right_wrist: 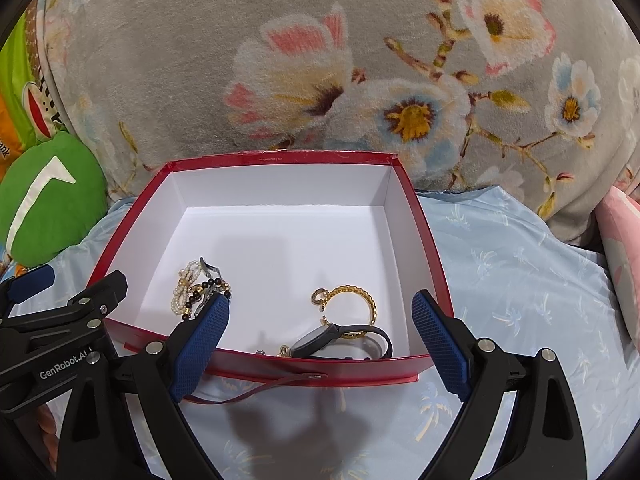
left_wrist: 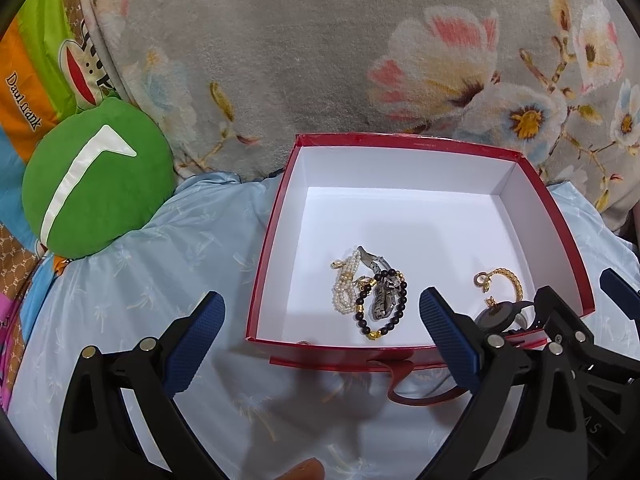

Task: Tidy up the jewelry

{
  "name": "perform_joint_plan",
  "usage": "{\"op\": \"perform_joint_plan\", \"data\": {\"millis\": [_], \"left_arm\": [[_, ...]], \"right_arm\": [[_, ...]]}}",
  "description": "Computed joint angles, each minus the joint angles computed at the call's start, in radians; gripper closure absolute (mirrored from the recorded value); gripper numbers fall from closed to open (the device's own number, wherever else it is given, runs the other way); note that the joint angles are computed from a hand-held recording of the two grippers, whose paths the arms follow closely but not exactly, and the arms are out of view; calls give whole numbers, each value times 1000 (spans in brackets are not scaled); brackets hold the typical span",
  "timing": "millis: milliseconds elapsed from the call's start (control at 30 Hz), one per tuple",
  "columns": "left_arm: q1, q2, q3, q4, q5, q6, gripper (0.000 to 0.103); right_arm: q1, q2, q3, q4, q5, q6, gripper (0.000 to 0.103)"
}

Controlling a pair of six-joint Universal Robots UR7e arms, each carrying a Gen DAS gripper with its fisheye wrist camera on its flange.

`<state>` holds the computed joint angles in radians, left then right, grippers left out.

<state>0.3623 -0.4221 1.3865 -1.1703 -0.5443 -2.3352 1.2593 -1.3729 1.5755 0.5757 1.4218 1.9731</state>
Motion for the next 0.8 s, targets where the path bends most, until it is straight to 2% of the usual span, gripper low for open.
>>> {"op": "perform_joint_plan", "data": {"millis": [800], "left_arm": [[-1,-2,2,-17,-10,14,8]], "right_arm": [[-4,-2,0,2,-4,0,13]]}}
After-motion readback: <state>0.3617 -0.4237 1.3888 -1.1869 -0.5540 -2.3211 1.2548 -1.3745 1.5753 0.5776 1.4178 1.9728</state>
